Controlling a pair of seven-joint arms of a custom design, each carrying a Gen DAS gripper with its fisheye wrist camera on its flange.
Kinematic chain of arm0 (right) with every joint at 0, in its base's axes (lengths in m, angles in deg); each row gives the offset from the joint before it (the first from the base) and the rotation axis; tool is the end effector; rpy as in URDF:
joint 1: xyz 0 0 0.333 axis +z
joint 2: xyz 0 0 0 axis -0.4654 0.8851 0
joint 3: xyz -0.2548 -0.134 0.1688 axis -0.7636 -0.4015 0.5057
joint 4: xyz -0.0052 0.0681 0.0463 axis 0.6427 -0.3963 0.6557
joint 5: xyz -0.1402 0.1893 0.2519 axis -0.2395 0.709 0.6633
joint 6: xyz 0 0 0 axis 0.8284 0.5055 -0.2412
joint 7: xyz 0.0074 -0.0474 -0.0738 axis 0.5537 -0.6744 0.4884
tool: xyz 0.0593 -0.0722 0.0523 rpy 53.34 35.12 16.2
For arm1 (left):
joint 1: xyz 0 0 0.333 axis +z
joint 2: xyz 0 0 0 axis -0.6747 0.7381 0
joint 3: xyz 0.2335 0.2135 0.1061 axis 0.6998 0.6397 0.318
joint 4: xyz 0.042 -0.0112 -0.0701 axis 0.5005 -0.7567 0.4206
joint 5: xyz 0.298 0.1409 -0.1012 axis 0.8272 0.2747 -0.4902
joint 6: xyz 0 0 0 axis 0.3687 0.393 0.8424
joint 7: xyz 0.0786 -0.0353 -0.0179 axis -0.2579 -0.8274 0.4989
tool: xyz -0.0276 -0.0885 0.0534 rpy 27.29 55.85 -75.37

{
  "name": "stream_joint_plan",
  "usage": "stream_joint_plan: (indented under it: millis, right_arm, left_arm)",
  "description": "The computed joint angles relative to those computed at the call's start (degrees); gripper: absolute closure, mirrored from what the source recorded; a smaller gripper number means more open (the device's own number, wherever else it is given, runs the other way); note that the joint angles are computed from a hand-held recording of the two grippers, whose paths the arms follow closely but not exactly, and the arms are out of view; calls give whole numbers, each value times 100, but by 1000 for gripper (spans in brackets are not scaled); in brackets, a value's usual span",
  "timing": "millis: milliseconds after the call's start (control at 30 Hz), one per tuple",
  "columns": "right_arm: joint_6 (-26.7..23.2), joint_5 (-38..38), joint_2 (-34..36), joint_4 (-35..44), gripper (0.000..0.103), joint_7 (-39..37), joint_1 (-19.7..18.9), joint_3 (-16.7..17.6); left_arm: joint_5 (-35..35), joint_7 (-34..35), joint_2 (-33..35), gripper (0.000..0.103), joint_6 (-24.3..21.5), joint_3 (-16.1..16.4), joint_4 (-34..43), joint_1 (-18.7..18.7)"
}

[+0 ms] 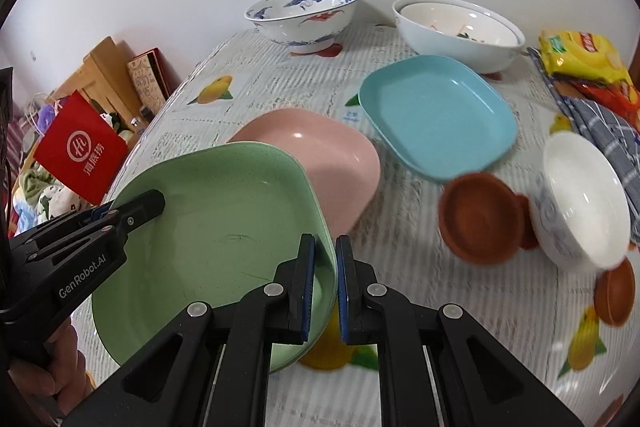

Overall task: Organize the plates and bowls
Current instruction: 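Lower the green plate onto the pink plate with the left gripper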

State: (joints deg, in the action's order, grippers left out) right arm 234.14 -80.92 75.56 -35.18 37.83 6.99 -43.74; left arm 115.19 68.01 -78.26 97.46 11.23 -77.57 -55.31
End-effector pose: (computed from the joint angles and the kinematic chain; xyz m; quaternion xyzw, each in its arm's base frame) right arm 0.4740 0.3978 0.4516 -0.8209 0.4939 -0.0833 0.2742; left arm 0.4241 -0.2358 0.4814 -0.8024 0.5156 -0.1997 0.2246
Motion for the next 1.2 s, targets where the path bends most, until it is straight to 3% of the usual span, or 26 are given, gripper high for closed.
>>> stream_joint_plan:
  millis: [633,1000,1100,1200]
  right_arm:
    - [-584,179,1285,1736,91,-936,-37,-159]
    - [-599,153,1473,2007,87,-1163,33,-257]
    - [-486,125,1434,1943,83,-1160,52,-267]
    - [-153,35,1303,1718,66,-1000,153,-400]
  left_arm:
    - [180,-75,743,91,172,270,498,46]
    - [25,76,778,90,150,294,538,4]
    - [-18,110,732,82,151,281,503,-3]
    - [18,87,659,81,107,254,470,-19]
